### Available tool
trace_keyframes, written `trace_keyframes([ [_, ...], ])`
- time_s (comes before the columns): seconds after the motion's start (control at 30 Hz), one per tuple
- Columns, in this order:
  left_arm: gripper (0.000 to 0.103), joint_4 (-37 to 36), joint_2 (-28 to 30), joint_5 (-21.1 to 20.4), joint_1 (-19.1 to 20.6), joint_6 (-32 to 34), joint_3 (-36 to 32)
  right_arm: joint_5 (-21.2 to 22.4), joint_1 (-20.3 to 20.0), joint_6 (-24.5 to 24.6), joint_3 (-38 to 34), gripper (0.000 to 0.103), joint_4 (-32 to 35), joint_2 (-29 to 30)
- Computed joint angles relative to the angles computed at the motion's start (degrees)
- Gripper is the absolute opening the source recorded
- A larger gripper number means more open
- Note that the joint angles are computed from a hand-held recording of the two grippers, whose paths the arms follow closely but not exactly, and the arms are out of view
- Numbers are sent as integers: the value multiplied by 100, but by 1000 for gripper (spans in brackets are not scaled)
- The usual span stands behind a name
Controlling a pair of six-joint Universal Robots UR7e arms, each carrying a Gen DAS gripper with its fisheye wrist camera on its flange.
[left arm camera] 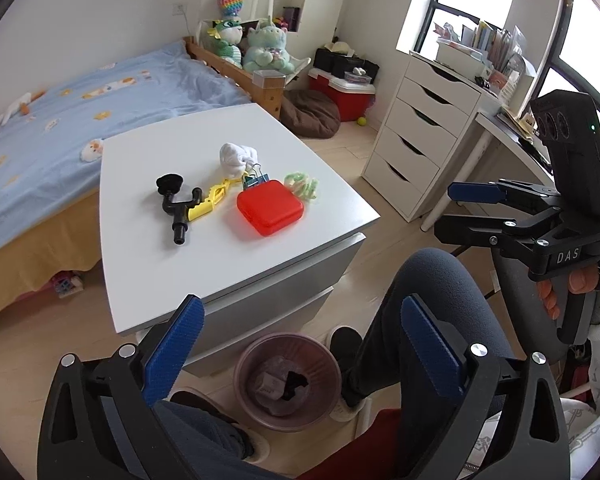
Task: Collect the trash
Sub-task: 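Reach to the green fuzzy toy and grasp it with the right tool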
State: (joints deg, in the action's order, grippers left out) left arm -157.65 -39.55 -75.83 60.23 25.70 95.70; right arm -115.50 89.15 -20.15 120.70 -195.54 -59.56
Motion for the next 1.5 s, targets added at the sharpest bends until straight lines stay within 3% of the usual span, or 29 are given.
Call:
trace_keyframes([
  [0.57, 95, -205, -28, -50, 73, -187, -45, -19, 20, 25, -68, 95, 47, 62],
  [0.93, 95, -310, -7, -18, 76, -140, -76, -282, 73, 177, -839, 95, 694, 239],
  [1.3, 95, -384, 28, 34, 82, -93, -155, -77, -200, 1319, -2037, 95, 2176, 566],
  [1.5, 95, -431, 21, 48, 114, -132, -159, 488, -520, 2439, -2568, 95, 3005, 754],
])
